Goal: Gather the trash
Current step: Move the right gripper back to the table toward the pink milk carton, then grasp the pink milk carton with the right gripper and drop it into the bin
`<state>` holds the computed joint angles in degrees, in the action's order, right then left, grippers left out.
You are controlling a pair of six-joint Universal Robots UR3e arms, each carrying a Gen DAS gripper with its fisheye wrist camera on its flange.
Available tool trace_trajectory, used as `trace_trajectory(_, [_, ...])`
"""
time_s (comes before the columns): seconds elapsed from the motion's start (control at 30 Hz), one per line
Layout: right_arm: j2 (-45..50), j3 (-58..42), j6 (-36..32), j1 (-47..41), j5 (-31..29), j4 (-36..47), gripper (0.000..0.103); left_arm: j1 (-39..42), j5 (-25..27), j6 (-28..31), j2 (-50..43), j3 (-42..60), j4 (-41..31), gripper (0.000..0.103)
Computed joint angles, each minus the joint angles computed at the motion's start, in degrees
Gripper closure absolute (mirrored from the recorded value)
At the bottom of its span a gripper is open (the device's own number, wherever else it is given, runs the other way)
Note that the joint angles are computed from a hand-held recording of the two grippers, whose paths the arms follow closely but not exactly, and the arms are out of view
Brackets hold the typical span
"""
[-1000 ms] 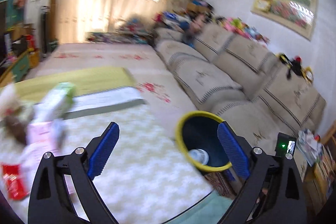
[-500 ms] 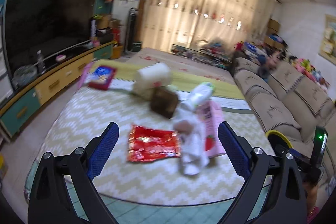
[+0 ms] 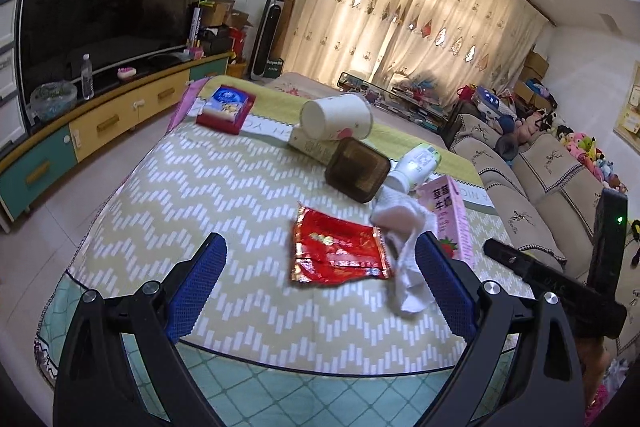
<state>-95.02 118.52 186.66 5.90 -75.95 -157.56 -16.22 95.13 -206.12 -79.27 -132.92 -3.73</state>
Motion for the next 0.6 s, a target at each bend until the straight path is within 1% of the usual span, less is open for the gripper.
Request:
trace_trajectory(0.1, [3.4, -2.3, 1.8, 3.1, -2.6, -0.2, 0.041, 1.6, -1.3, 0.0, 1.3, -2.1, 0.7, 0.009])
trace_trajectory(0.3, [7.8, -4.3, 2.9, 4.2, -2.9, -1.0, 0.041, 2.7, -2.5, 0.3, 0.5, -3.1, 2.0, 0.009])
trace_trajectory(0.43, [11.0, -6.3, 3.4, 3.6, -1.4, -1.4, 0.043, 1.8, -2.0, 0.0, -0.3, -2.3, 1.8, 0.009])
trace_trajectory(0.5, [11.8, -6.6, 3.6, 3.2, -0.8, -1.9, 0.051, 1.4, -2.0, -0.3, -1.2, -1.8, 1.9, 0.009])
trace_trajectory(0.53, [12.0, -6.3, 3.6, 2.4, 0.6, -2.1, 0.054, 1.0, -2.0, -0.4, -1.8, -1.4, 1.9, 0.009])
trace_trajectory(0.57, [12.2, -6.1, 3.6, 1.9, 1.9, -2.4, 0.06, 0.7, -1.9, -0.5, -2.3, -1.1, 1.9, 0.009])
trace_trajectory(0.6, [12.8, -6.4, 3.8, 1.9, 2.4, -2.6, 0.064, 0.3, -1.6, -0.6, -2.9, -0.6, 1.9, 0.009])
